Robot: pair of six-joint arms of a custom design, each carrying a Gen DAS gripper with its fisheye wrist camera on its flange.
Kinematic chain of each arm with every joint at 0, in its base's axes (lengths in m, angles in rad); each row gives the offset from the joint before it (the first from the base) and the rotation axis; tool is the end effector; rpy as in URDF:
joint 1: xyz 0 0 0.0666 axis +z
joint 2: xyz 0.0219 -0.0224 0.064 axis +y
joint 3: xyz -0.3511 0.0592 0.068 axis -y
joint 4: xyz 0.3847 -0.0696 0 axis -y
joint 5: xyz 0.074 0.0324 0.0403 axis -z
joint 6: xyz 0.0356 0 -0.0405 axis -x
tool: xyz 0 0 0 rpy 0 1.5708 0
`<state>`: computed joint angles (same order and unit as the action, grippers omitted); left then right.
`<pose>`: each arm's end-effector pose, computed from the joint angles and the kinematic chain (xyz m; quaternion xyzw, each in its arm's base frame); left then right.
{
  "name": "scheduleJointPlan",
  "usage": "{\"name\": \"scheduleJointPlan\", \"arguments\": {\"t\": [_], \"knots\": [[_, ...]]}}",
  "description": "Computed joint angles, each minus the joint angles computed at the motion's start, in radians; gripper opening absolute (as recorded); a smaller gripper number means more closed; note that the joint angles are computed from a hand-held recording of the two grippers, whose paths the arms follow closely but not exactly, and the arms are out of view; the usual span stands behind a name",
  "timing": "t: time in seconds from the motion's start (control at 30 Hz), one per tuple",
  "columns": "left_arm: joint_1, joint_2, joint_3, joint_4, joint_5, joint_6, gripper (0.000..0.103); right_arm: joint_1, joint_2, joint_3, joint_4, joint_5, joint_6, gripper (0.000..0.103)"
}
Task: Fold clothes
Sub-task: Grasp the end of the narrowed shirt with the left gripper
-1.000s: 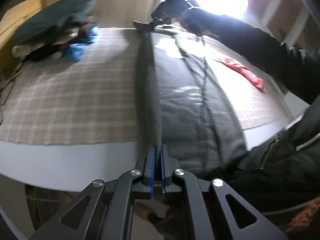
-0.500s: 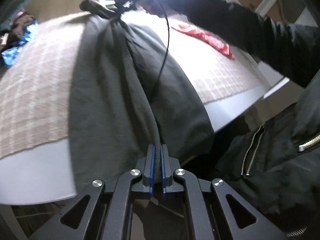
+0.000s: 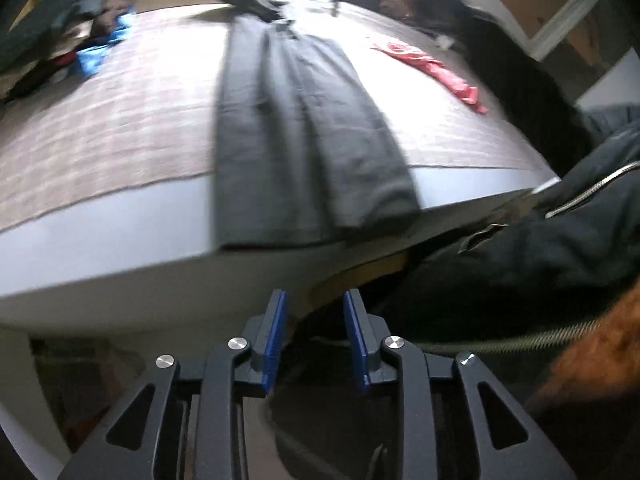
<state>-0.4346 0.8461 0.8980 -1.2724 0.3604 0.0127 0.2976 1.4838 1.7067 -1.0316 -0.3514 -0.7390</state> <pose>0.2312 -0.1216 0.3576 0.2334 0.9407 -0.2101 0.1280 0.4825 0.1604 0.4935 0.1367 0.9060 0.3224 0.2377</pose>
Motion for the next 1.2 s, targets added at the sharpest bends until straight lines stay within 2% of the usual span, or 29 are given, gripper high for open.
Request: {"name": "scheduleJointPlan", "arguments": {"t": [0.03, 0.07, 0.1, 0.13, 0.23, 0.33, 0.47, 0.6, 0.67, 0.83, 0.9, 1.0, 1.13, 1.2], "knots": [[0.027, -0.001, -0.004, -0.007, -0.001, -0.014, 0.028, 0.009, -0.055, -0.051, 0.049, -0.056, -0.032, 0.033], [0.058, 0.010, -0.006, -0.002, 0.001, -0.028, 0.028, 0.020, -0.102, -0.080, 0.070, -0.076, -0.047, 0.036], [0.084, 0.029, -0.007, 0.018, 0.004, -0.040, 0.028, 0.038, -0.120, -0.074, 0.041, -0.026, -0.031, 0.039], [0.103, 0.050, -0.007, 0.045, 0.006, -0.049, 0.028, 0.056, -0.115, -0.042, -0.022, 0.048, 0.002, 0.043], [0.132, 0.125, -0.005, 0.131, 0.000, -0.065, 0.028, 0.115, -0.058, 0.095, -0.233, 0.295, 0.096, 0.043], [0.122, 0.190, 0.004, 0.187, 0.004, -0.063, 0.028, 0.104, 0.004, 0.165, -0.270, 0.304, 0.122, 0.043], [0.074, 0.214, 0.003, 0.213, -0.006, -0.050, 0.028, 0.084, 0.122, 0.286, -0.328, 0.314, 0.204, 0.043], [0.030, 0.167, -0.016, 0.215, -0.024, 0.054, 0.028, 0.059, 0.303, 0.474, -0.437, 0.346, 0.343, 0.043], [-0.011, 0.149, -0.023, 0.228, -0.042, 0.146, 0.028, 0.030, 0.357, 0.516, -0.456, 0.306, 0.389, 0.043], [-0.161, 0.128, -0.043, 0.284, -0.101, 0.391, 0.028, -0.032, 0.438, 0.584, -0.492, 0.243, 0.444, 0.043], [-0.222, 0.152, -0.033, 0.311, -0.123, 0.457, 0.029, -0.052, 0.454, 0.600, -0.503, 0.228, 0.466, 0.043], [-0.290, 0.211, -0.005, 0.325, -0.177, 0.512, 0.034, -0.071, 0.476, 0.622, -0.519, 0.212, 0.503, 0.043], [-0.328, 0.288, 0.033, 0.316, -0.221, 0.540, 0.034, -0.084, 0.519, 0.663, -0.533, 0.207, 0.538, 0.044], [-0.330, 0.301, 0.043, 0.321, -0.232, 0.546, 0.027, -0.087, 0.561, 0.717, -0.548, 0.201, 0.548, 0.046]]}}
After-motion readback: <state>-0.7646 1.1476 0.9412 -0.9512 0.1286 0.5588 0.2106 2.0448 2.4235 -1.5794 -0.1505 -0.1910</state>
